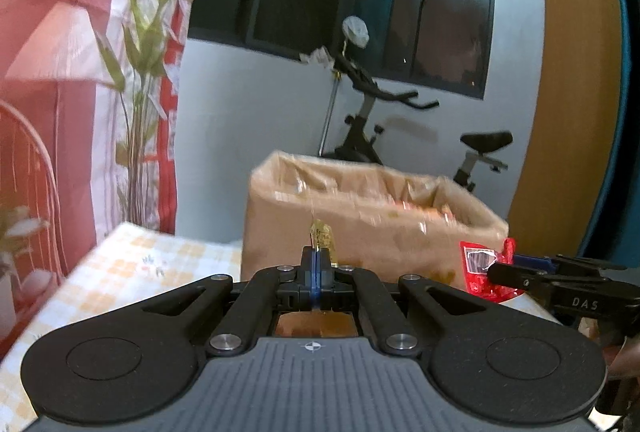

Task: Organize snacks
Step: 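Carry red pack and gold pack over the box and open both tools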

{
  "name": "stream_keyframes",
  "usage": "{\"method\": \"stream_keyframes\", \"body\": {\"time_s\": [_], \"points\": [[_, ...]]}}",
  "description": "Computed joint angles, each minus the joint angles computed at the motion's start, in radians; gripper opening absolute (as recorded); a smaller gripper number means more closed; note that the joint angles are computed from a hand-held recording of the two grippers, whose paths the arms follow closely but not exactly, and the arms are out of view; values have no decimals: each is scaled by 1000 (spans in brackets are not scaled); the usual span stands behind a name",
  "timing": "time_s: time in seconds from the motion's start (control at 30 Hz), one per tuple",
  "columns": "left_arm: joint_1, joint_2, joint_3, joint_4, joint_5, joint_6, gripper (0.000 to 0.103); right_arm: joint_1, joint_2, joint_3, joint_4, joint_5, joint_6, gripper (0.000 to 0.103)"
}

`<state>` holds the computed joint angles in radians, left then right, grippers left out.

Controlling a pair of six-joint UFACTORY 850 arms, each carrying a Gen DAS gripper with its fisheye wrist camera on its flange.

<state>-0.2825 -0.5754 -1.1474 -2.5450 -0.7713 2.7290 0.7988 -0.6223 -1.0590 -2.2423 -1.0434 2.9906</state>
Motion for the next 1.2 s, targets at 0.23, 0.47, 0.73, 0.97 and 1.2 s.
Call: {"method": "stream_keyframes", "body": {"time_s": [0.23,0.47,0.73,0.97,1.2], "points": [[-17,-36,-119,-3,-41,5,1,-47,43,-53,-3,16,-121,42],[-65,-169,-368,12,51,-64,1,-127,21,-193,79,142,-329,43],[-111,-369,-698,188,283,-280,2,-241,-92,-428,318,350,-458,43],[-115,-439,-806,319,368,-374,70,-285,-119,-485,489,418,-513,51],[-103,-372,-700,240,328,-268,89,-262,-52,-381,393,383,-438,61]]}}
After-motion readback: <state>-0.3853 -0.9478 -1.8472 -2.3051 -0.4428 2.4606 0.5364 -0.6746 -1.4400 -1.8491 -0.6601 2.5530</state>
